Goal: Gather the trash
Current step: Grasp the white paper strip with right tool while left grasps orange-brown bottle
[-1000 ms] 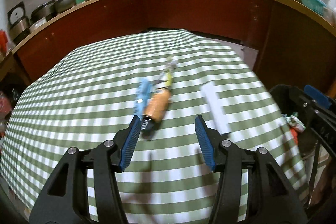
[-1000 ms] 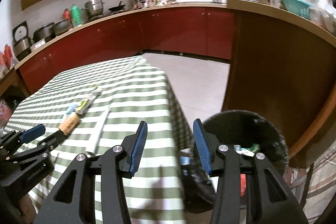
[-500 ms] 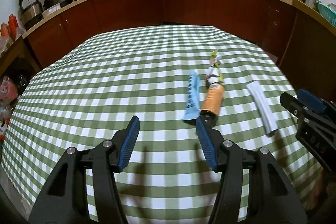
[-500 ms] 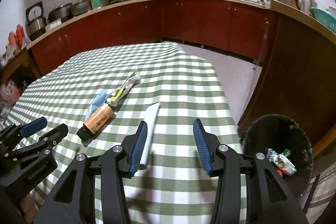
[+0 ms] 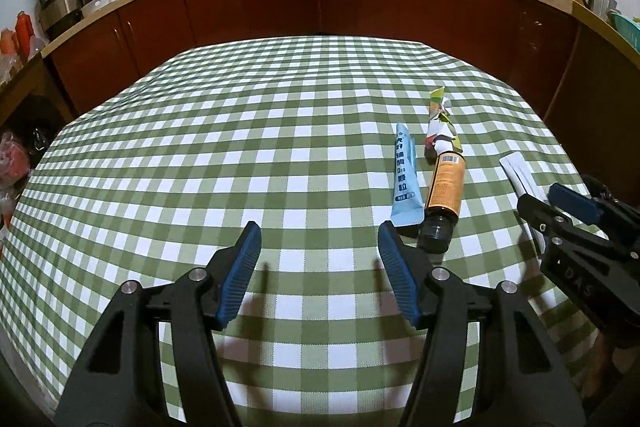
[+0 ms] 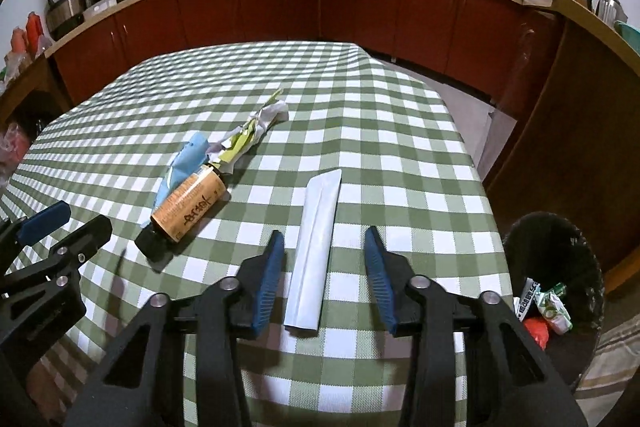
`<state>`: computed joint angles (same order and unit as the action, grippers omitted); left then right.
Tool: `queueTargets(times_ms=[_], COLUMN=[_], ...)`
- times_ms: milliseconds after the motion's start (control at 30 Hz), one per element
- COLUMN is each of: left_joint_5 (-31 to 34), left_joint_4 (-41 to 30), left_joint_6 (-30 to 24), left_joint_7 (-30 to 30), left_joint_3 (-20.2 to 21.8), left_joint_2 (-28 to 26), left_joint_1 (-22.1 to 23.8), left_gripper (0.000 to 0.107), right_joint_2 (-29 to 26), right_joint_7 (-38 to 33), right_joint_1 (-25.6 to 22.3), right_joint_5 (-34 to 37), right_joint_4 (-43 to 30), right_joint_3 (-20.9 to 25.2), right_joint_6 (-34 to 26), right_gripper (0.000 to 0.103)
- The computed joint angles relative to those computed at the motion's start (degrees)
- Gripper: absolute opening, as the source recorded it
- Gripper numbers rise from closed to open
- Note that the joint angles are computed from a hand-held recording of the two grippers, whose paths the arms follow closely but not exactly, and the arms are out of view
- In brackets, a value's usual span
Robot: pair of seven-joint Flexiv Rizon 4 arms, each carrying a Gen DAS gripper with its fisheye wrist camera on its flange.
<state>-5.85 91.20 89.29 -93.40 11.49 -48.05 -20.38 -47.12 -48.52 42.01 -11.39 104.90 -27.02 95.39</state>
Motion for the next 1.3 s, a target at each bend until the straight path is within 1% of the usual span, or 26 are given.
queueTargets(times_ms=[133, 200, 433, 567, 700, 833, 933, 1000, 1067, 1133, 1233, 1300], left_joint_5=[-0.1, -0.2, -0.6, -0.4, -0.6, -0.2, 0.2, 0.8, 1.5, 2.4, 3.4, 4.2], left_joint_4=[-0.1, -0.2, -0.7, -1.3, -3.2, -6.5, -9.6, -11.1, -12.8, -14.2, -15.1, -15.7], left_joint_6=[0.2, 0.4, 0.5, 0.9, 0.0, -1.2, -3.4, -4.9, -7.1, -8.7, -10.7, -11.3], left_joint_7=[0.7, 1.0, 1.3, 2.0, 2.7, 2.5, 1.8, 1.0, 0.3, -0.4, -0.5, -0.6], left_joint_3=[-1.5, -1.9, -2.3, -3.1, -3.8, -2.1, -0.9, -0.3, 0.1, 0.2, -1.6, -2.3], left_joint_2=[-0.1, -0.1, 0.0, -0.1, -0.8, -2.6, -4.2, -5.1, -5.9, -6.7, -7.1, -7.4], left_joint_1=[1.0, 1.2, 0.4, -0.1, -0.7, -2.9, -4.2, -4.6, -4.8, -4.8, -3.4, -2.9], left_gripper=[0.062, 0.062, 0.062, 0.062, 0.062, 0.062, 0.062, 0.056, 0.056, 0.052, 0.047, 0.039], right_joint_2=[-0.1, -0.1, 0.3, 0.6, 1.1, 1.5, 1.7, 1.8, 1.9, 2.1, 2.2, 2.2], right_joint_7=[0.2, 0.3, -0.5, -1.6, -3.2, -4.6, -5.8, -6.4, -6.9, -7.5, -8.3, -8.7], right_joint_1=[0.2, 0.6, 0.3, 1.1, 1.3, 0.7, -0.5, -1.0, -1.8, -2.6, -3.4, -4.0], right_joint_5=[-0.4, -0.5, 0.9, 3.1, 5.5, 7.8, 8.9, 9.6, 10.0, 10.4, 11.0, 11.3], right_joint_4=[-0.2, 0.0, 1.4, 2.7, 3.9, 4.7, 4.9, 4.9, 5.0, 5.2, 5.2, 5.1], right_joint_3=[-0.3, -0.9, -1.2, -2.2, -2.6, -2.2, -1.2, -0.7, 0.0, 0.7, 1.5, 2.1], right_joint_6=[-0.8, -0.6, 2.0, 3.7, 5.1, 6.3, 6.9, 7.0, 7.3, 7.7, 8.1, 8.2], right_gripper=[0.025, 0.018, 0.016, 0.016, 0.016, 0.016, 0.016, 0.016, 0.016, 0.016, 0.016, 0.016])
